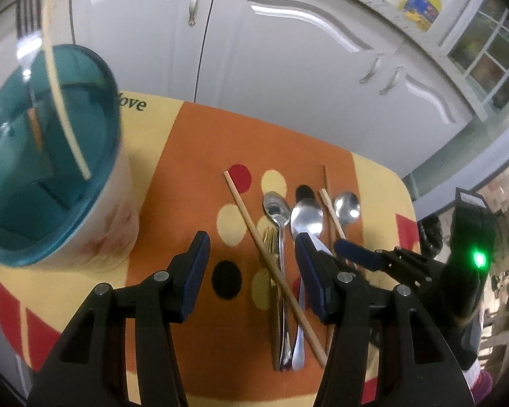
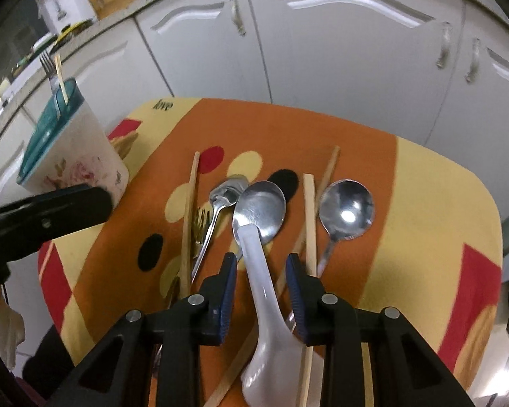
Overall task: Organize utensils
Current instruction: 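Grasp a wooden chopstick with the left tool while the right tool grasps the white plastic spoon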
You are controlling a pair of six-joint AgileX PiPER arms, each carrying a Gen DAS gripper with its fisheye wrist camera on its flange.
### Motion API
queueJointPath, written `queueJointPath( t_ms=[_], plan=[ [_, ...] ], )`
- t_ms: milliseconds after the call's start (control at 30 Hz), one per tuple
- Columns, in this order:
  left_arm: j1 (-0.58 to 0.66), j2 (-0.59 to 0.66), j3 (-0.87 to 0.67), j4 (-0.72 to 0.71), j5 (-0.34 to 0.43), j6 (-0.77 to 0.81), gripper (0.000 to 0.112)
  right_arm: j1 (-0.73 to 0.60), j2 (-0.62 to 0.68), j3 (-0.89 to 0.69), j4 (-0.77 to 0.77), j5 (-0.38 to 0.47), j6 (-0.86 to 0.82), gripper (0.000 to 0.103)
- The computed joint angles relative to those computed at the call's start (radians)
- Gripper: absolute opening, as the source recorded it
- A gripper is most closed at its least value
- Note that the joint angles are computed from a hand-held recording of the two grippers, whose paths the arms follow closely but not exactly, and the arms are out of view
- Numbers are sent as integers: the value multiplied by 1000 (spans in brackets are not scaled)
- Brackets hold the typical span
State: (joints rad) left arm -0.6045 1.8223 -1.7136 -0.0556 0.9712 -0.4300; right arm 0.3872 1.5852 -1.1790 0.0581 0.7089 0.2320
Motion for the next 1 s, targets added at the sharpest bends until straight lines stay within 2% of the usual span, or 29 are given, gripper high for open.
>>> queueJointPath(
  t_ms=[100,167,267,467,633,700,767,800,833,1000],
  plan=[
    [-3,64,-61,16,14,-34,52,-11,19,-19,19,1,-48,28],
    [-4,102,-99,31,26,-52,52,-31,24,-23,58,3,-90,19],
    [-2,159,-160,51,47,-81,52,-60,30,-22,136,14,-168,12],
    [16,259,-270,71,102,-115,51,-75,-2,15,180,-3,-219,12],
    [28,330,-364,52,163,-107,51,-90,28,-17,207,33,-252,13],
    [27,332,-361,61,155,-108,51,-85,42,-34,197,45,-250,13],
    [25,338,-370,72,156,-99,39,-80,53,-39,191,46,-250,13],
    [24,342,-375,77,158,-92,22,-74,54,-35,187,34,-244,13],
    [25,345,-374,76,158,-78,9,-69,55,-33,184,26,-236,12],
    [56,276,-271,-32,90,6,7,-73,-35,37,205,-16,-216,12]
  ],
)
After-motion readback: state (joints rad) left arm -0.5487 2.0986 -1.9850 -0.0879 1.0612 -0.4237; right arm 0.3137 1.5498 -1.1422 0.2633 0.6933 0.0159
